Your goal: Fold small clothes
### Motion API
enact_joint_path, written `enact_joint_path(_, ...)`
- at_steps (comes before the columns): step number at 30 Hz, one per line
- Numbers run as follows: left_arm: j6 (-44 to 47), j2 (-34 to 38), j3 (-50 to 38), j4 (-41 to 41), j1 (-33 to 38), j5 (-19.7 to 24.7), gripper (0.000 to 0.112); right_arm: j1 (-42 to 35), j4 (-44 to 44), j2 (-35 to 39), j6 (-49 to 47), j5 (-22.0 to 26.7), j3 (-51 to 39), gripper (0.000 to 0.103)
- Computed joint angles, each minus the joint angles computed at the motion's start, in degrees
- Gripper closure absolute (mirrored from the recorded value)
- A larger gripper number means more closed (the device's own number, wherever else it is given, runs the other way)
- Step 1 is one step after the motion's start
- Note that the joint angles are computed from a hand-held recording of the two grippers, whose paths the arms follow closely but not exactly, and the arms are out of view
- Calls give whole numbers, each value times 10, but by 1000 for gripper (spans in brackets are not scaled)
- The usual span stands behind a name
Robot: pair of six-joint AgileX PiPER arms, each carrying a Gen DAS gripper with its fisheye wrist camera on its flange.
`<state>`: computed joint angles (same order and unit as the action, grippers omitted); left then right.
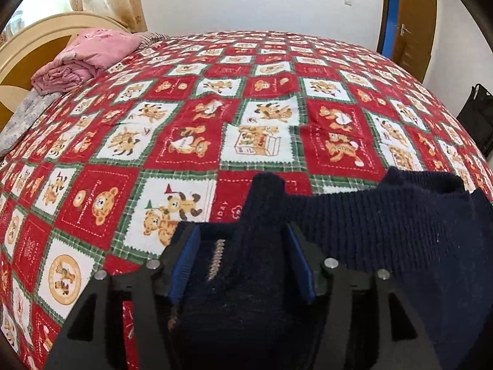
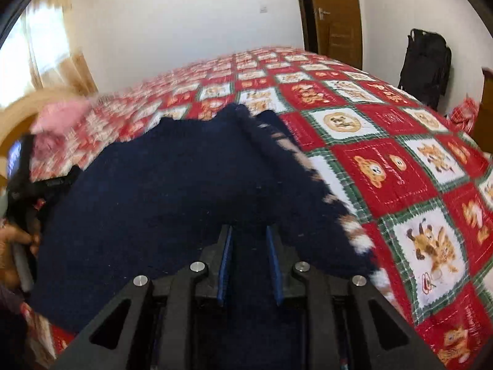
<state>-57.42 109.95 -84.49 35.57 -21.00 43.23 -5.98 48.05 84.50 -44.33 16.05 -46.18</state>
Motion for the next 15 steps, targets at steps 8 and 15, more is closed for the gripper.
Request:
enact_joint_path(8,111,-158,135,-87,60,-67,52,-19,-75,-47,71,37,10,80)
enact_joint_path(15,109,-346,308,-84,89,-54,46,110,-80,-128,57,15,41,79)
